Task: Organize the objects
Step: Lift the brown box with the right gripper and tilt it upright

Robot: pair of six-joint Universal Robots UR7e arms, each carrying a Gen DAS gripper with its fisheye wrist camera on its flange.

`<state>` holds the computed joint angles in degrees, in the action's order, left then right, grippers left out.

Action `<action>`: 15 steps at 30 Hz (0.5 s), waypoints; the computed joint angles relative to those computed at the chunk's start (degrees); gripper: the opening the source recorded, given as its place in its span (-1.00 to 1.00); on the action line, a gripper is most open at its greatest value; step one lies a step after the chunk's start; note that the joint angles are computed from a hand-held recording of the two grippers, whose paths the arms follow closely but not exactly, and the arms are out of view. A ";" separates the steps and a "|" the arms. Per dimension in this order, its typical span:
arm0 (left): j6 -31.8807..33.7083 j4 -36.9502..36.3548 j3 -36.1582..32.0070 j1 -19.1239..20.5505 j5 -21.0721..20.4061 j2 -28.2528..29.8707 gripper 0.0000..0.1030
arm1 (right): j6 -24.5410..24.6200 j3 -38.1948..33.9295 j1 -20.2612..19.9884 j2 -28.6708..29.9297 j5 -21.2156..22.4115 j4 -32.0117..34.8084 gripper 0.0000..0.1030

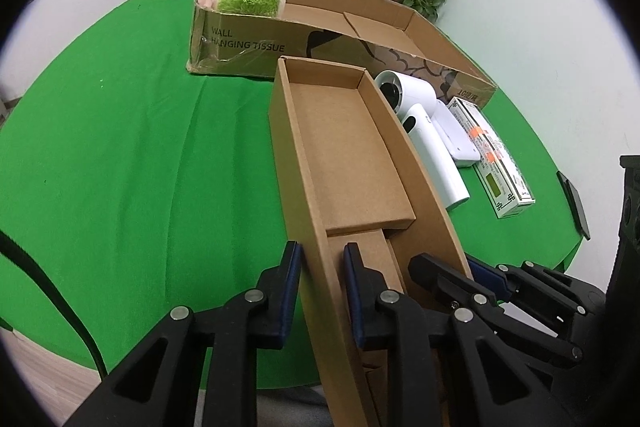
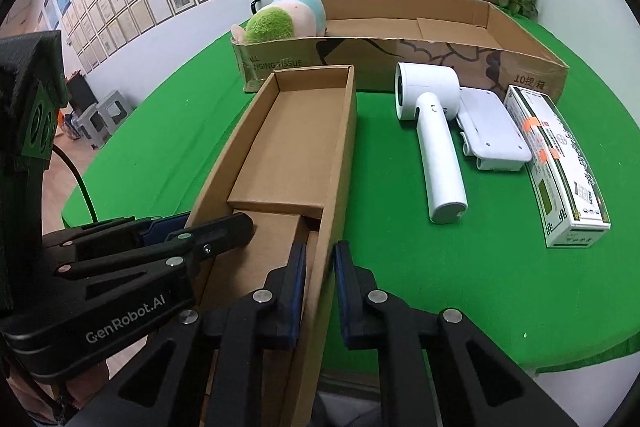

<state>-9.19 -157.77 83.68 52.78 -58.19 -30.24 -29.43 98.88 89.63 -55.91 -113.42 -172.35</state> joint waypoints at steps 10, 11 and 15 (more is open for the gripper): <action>5.32 -5.98 0.78 -3.79 5.37 -0.05 -0.62 | 1.32 1.71 0.37 -2.19 1.12 -2.63 -0.82; 5.80 -6.65 0.65 -4.16 5.63 -0.11 -0.62 | 0.72 1.96 0.69 -2.65 1.32 -3.69 -0.83; 8.02 -8.81 -0.86 -5.43 6.81 0.10 -0.62 | -0.81 1.25 1.75 -3.71 2.38 -5.97 -0.85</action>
